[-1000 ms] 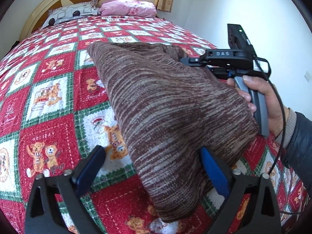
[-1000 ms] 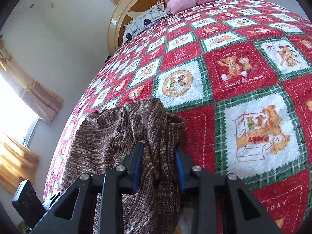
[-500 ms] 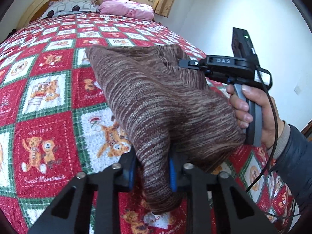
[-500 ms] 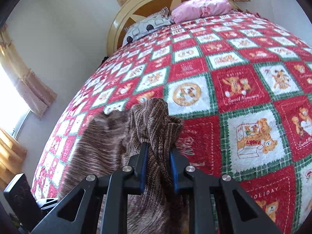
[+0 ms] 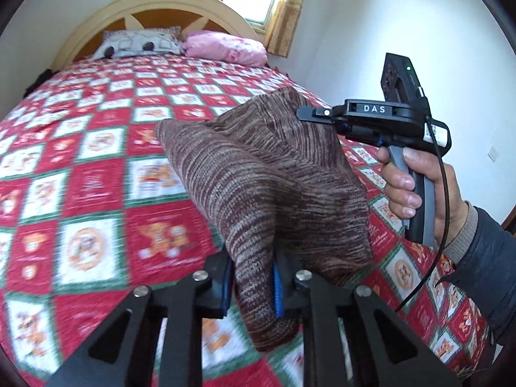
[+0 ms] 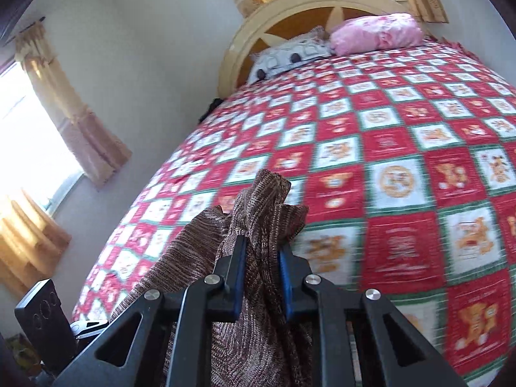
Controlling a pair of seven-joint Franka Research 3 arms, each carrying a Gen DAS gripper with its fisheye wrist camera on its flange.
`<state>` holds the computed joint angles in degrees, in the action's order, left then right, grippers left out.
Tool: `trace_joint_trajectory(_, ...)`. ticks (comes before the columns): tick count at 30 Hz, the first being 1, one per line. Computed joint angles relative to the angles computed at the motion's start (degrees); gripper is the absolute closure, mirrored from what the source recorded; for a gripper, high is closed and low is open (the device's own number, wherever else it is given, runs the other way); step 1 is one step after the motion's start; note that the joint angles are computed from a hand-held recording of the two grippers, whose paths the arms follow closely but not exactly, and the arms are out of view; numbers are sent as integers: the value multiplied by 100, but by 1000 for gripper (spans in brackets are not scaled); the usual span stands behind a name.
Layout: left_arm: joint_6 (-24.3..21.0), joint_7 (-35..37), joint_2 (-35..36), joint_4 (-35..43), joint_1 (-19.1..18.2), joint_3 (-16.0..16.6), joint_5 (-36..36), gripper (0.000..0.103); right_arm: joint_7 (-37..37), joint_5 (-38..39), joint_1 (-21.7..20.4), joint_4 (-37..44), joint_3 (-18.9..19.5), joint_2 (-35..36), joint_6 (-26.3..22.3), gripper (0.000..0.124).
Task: Fold small clothes
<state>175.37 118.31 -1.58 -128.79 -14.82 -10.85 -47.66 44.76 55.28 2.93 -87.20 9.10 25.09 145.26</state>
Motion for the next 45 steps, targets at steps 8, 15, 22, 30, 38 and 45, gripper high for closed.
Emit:
trace_joint_trajectory(8, 249, -635, -1107, -1214, -86, 427, 457, 83, -242, 362, 367, -236, 263, -212, -88, 106)
trace_joint_trajectory(15, 329, -1393, -1874, -2120, 139, 557, 1202, 83, -220, 409, 780, -274, 358, -158, -148, 106)
trace_joint_trajectory(22, 224, -2138, -2493, -2791, 748, 407, 1936, 83, -87, 228, 1188, -27, 515, 147, -155, 106)
trace_joint_trajectory(30, 275, -2669, -2925, -3440, 834, 790, 2375, 83, 347, -265, 1569, 509, 628, 713, -122, 106)
trace_joint_trajectory(38, 569, -3407, -2632, -3715, 1245, 366, 2971, 55, 1582, -1507, 1959, 1250, 338, 1433, -215, 92)
trace_joint_trajectory(45, 859, -3987, -3355, -4018, 2165, -483, 3723, 32, 598, -489, 1075, -445, 908, 182, -27, 80)
